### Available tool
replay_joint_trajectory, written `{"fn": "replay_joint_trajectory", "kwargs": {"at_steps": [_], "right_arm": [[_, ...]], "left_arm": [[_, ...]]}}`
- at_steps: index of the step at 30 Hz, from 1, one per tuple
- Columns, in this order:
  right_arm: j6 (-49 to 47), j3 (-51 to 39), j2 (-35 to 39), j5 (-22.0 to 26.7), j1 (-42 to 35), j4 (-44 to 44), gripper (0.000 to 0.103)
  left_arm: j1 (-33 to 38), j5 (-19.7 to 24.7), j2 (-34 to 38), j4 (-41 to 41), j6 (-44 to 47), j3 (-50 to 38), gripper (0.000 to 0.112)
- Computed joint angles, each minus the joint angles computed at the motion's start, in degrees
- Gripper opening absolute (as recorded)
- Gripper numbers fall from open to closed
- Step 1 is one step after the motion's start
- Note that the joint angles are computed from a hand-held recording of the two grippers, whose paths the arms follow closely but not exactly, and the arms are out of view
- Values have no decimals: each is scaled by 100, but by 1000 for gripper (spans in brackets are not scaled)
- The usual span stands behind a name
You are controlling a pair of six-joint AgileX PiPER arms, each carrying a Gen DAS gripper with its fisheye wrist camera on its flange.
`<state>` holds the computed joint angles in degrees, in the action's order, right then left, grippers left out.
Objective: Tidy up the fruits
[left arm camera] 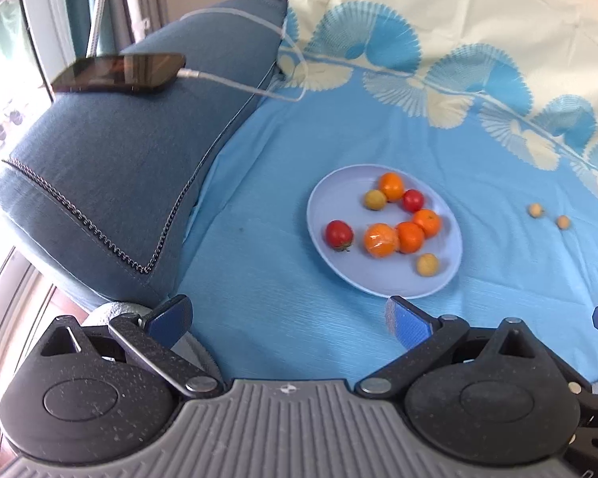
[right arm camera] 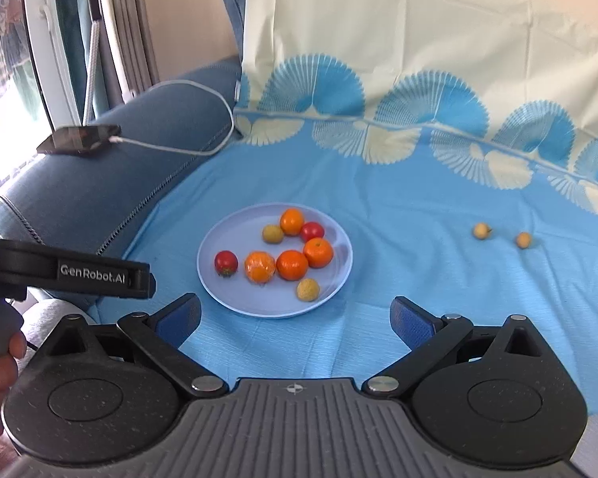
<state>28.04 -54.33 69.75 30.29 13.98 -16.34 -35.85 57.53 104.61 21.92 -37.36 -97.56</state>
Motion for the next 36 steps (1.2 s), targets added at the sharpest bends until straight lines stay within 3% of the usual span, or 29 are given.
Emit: {"fn": "replay_joint_trajectory", "kwargs": {"at_steps": [7,17,36], "right_arm": [[791,346,-725,244,376,-842,102],[1370,586,-1175,456,889,-1668,102],[1747,695,-1401,605,1085,-2038,102]], "left_arm": [[-412,-202,-530,530,-423,499,103],[-619,-249,-947,820,-785,824,103],[-694,-276,-1076,888,-761,876,103]]}}
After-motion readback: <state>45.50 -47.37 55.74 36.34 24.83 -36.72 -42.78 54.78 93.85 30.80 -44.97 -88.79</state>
